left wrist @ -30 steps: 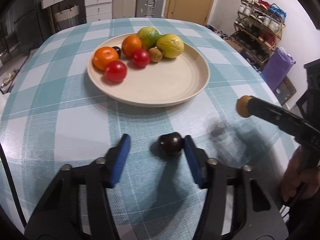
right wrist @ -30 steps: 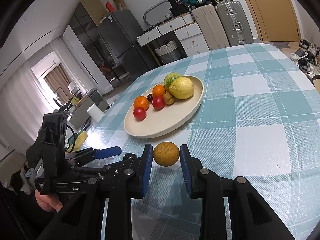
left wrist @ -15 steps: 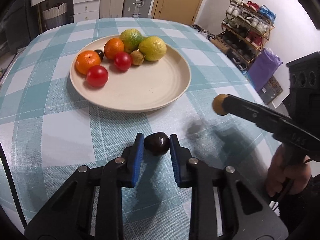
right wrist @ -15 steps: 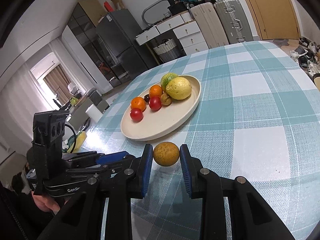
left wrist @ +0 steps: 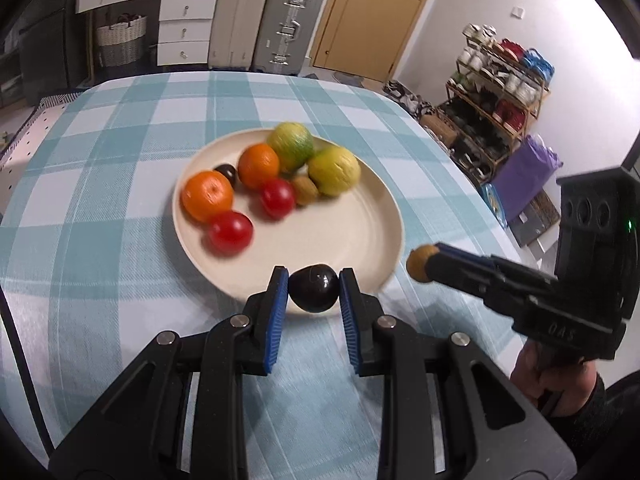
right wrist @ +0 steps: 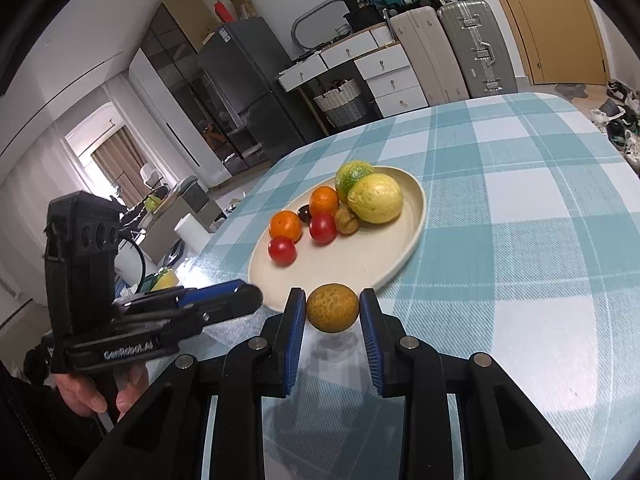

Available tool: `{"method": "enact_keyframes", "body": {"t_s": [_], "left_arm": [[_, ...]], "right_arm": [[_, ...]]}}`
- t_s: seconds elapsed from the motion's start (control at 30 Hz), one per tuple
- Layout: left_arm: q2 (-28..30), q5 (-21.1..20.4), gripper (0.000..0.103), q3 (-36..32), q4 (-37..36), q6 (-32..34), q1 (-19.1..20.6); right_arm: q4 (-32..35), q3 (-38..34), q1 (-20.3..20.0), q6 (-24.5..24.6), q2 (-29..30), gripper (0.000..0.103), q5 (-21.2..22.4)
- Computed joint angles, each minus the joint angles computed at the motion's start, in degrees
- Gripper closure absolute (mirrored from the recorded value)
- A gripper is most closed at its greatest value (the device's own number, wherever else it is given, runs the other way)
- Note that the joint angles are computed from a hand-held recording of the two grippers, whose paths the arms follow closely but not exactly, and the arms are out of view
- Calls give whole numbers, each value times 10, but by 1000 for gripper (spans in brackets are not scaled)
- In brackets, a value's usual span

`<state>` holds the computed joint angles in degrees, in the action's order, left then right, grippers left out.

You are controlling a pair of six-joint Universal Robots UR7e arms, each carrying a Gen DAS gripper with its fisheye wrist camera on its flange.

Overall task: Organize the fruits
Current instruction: 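Carry the dark plum and brown fruit over the cream plate with both tools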

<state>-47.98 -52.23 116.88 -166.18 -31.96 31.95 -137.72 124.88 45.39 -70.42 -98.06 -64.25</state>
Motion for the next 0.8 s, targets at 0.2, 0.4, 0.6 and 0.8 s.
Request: {"method": "enact_keyframes", "body": {"t_s": [0.2,0.4,0.6,0.8], "left_arm": [[6,9,80,-33,8,20,25],[21,9,80,-74,14,49,50],[35,-3,80,-105,23,63,70],[45,-17,80,-128,39,68,87]], "right_arm": [[-16,-14,35,26,31,75,-23],[-31,-28,65,47,62,75,-43],[-43,-43,91,67,93,75,-64],[-49,-57,111,80,118,74,-77]]}}
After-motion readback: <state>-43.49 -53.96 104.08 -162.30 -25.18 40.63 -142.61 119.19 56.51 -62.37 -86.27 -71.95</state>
